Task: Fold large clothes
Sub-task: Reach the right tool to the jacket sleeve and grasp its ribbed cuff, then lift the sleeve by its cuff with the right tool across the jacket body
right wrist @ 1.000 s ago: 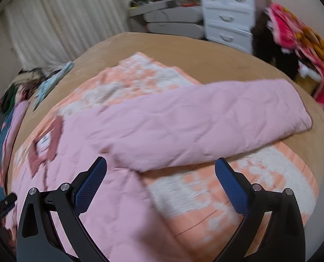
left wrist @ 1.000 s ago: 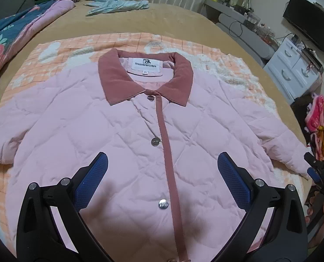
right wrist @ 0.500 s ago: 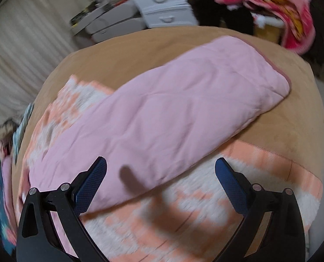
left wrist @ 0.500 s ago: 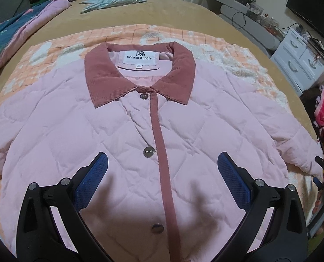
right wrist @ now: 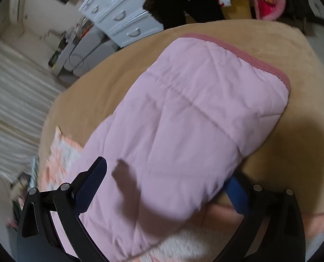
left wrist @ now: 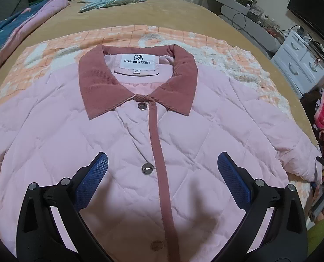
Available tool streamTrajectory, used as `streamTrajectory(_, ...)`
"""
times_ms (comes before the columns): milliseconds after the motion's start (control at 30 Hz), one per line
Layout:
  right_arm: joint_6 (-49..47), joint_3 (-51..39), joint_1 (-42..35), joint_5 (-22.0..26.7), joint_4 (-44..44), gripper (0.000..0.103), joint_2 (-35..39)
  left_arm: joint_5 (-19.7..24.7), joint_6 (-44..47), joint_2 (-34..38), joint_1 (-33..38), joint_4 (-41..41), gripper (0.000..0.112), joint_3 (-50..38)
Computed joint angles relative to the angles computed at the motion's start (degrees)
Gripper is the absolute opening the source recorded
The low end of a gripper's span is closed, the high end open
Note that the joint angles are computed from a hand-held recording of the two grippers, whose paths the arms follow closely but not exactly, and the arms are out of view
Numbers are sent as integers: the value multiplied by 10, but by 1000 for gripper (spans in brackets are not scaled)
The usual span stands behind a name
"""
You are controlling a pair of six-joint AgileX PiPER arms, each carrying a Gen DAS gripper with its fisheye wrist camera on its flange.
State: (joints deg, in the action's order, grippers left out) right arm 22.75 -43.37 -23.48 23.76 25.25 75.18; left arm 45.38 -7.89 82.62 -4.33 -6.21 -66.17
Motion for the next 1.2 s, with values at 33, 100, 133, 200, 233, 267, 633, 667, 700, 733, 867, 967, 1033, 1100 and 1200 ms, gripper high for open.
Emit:
streamTrajectory(33,-11,-2,-5,-3,14,99,3,-1,0,1,1,1,94,-2)
streamTrajectory(100,-58,0,-17,-14,66,95,4,-1,4,1,6,-3,94,-5)
streamTrajectory(133,-98,4,-24,-24,107,80,2,0,7,1,9,-5,94,-7)
streamTrajectory(200,-157,1,-35,-19,160,41,3,3,12,-1,15,-12,94,-9)
streamTrajectory(233,-170,-3,-38,-13,168,36,3,4,13,-4,17,-13,94,-9)
streamTrajectory(267,-168,-10,-33,-9,154,32,-1,5,14,-6,19,-13,94,-9)
streamTrajectory(633,-4,-159,130,38,-123,18,-64,46,46,-44,54,-31,94,-35)
streamTrajectory(667,30,-183,158,48,-168,18,-63,52,51,-50,59,-33,94,-40)
streamTrajectory(700,60,-209,187,59,-208,18,-60,58,54,-54,65,-35,94,-45)
streamTrajectory(733,73,-231,206,69,-231,18,-57,65,58,-57,71,-39,94,-51)
streamTrajectory(867,157,-318,316,118,-363,17,-40,97,89,-72,112,-68,94,-73)
streamTrajectory(967,189,-381,383,158,-428,17,-16,118,115,-82,144,-89,94,-85)
streamTrajectory(1033,213,-427,434,190,-478,17,6,133,141,-90,165,-107,94,-89)
streamTrajectory(1100,222,-464,474,214,-505,17,23,144,164,-97,182,-122,94,-93)
streamTrajectory(1200,224,-529,524,254,-537,17,58,161,191,-107,208,-137,94,-101)
